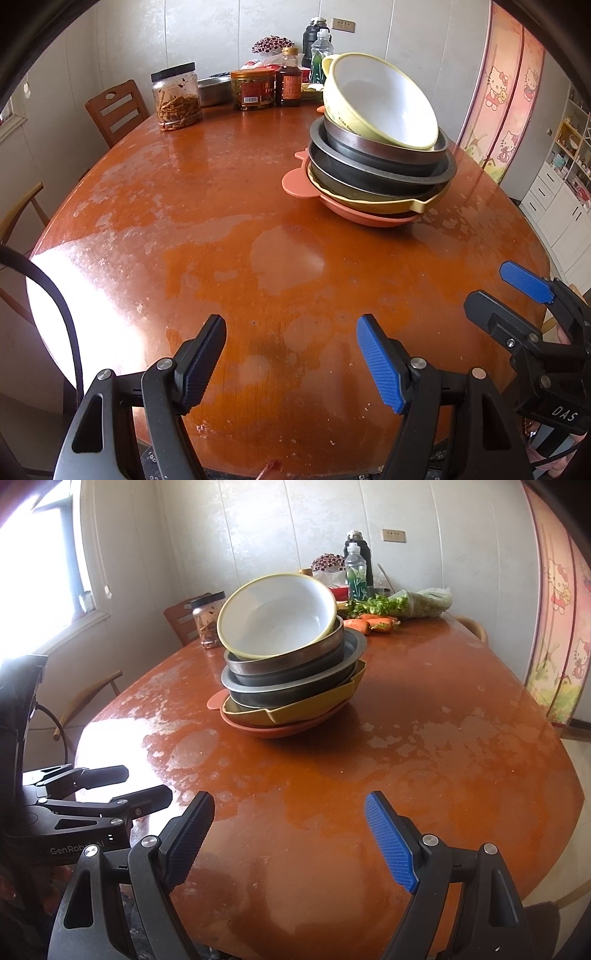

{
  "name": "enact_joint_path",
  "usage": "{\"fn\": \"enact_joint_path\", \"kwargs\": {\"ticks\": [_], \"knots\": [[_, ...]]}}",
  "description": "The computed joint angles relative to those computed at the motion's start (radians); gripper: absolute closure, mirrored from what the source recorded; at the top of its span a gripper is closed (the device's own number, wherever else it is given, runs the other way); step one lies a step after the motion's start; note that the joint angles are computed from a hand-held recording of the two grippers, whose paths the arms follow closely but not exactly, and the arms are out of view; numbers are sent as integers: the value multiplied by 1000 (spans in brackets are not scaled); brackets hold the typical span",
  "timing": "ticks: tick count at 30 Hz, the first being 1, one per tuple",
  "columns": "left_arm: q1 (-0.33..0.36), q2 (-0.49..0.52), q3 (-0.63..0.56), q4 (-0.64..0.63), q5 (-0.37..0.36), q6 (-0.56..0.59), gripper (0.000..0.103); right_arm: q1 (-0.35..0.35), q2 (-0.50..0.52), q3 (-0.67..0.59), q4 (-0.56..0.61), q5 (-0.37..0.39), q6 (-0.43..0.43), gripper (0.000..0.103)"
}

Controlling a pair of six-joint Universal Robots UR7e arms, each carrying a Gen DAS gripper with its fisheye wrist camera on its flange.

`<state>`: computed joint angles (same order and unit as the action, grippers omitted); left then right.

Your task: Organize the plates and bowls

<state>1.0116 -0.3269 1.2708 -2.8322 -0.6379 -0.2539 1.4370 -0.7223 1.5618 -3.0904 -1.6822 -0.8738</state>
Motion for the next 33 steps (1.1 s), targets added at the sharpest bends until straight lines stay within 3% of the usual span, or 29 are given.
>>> {"fn": "enact_joint_path", "kwargs": {"ticks": [33], "knots": [[-1, -5, 14, 4, 4, -19, 30, -3, -8, 9, 14, 11, 9, 18]]}}
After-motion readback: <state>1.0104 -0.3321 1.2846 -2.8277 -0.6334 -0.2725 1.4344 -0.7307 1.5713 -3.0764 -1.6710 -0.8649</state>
